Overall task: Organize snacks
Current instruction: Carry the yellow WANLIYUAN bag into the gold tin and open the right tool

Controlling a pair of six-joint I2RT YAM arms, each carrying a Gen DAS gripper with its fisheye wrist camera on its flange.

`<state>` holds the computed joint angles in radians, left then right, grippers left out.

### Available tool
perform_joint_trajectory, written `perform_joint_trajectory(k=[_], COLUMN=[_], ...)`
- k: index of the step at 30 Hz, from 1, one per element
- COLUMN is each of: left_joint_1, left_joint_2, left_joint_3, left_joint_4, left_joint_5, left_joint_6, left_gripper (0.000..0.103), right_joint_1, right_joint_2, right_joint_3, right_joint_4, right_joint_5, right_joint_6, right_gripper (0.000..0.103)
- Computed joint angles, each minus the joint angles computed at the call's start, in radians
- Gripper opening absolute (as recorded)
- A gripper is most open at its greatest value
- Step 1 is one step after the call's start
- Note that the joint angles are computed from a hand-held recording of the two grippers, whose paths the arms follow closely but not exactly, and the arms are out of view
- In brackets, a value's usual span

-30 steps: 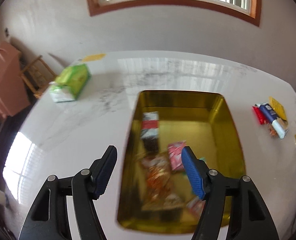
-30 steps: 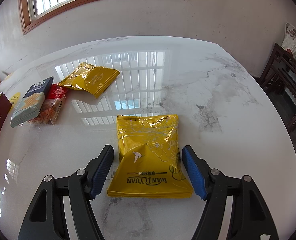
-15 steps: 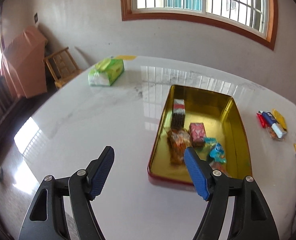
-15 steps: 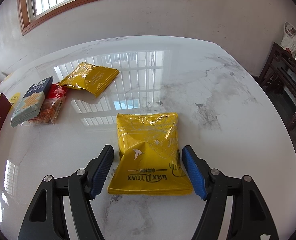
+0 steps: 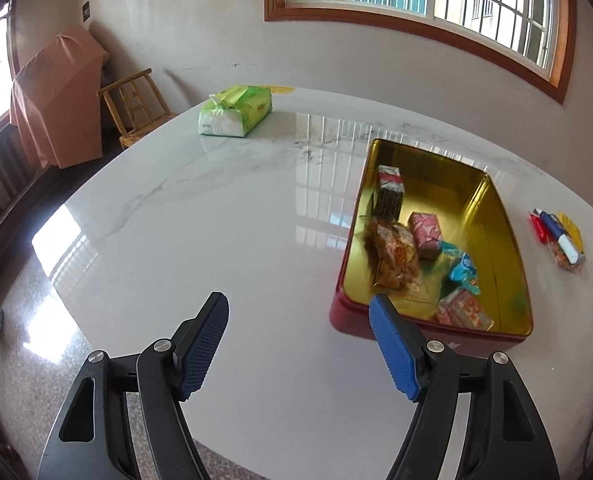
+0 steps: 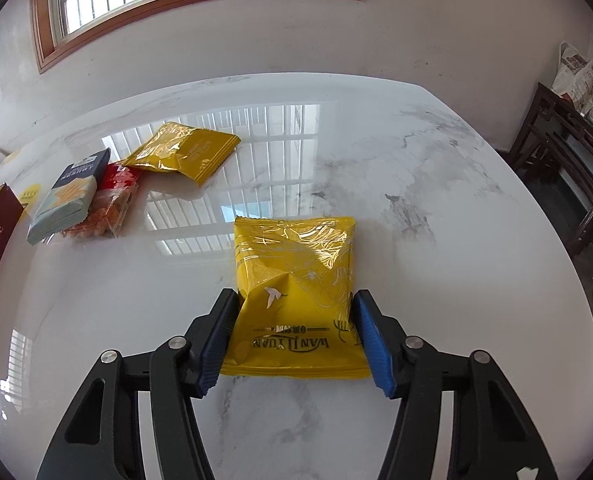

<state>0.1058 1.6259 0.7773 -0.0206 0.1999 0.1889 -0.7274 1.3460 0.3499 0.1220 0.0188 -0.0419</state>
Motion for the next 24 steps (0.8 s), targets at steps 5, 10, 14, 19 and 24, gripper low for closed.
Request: perform_joint_trajectory(k=[5,10,14,19,24], left_joint_1=[0.016,0.03,0.04,0.061,0.078], left_joint_2=[0.025,0.04,0.049,0.053,0.054], left_joint_3=[0.018,0.019,0.025,0.033,0.037], left_joint_4=[-0.03,-0.028,-0.031,-0.04,-0.036], left_joint_5=[0.019,0.02,0.026,0.04,0.032], left_joint_6=[0.012,0.015,0.012,0.01,0.018], left_gripper=[0.074,0.077,0.079,0.081,0.085], right_joint_1=[0.054,0.233,0.405,0.663,0.867], right_joint_2=[-0.061,-0.162,-0.237,-0.212,-0.09], right_joint_3=[-0.026,-0.035,0.009,0.124,0.254], right_joint_4=[-0.042,-0.105,-0.204,-0.275,-0.286], right_joint_5=[0.009,0.118,0.161,0.209,0.22], right_joint_6=[0.034,0.078,0.142,0.232,0.292], right_gripper=[0.053,0.053,0.053,0.053,0.053])
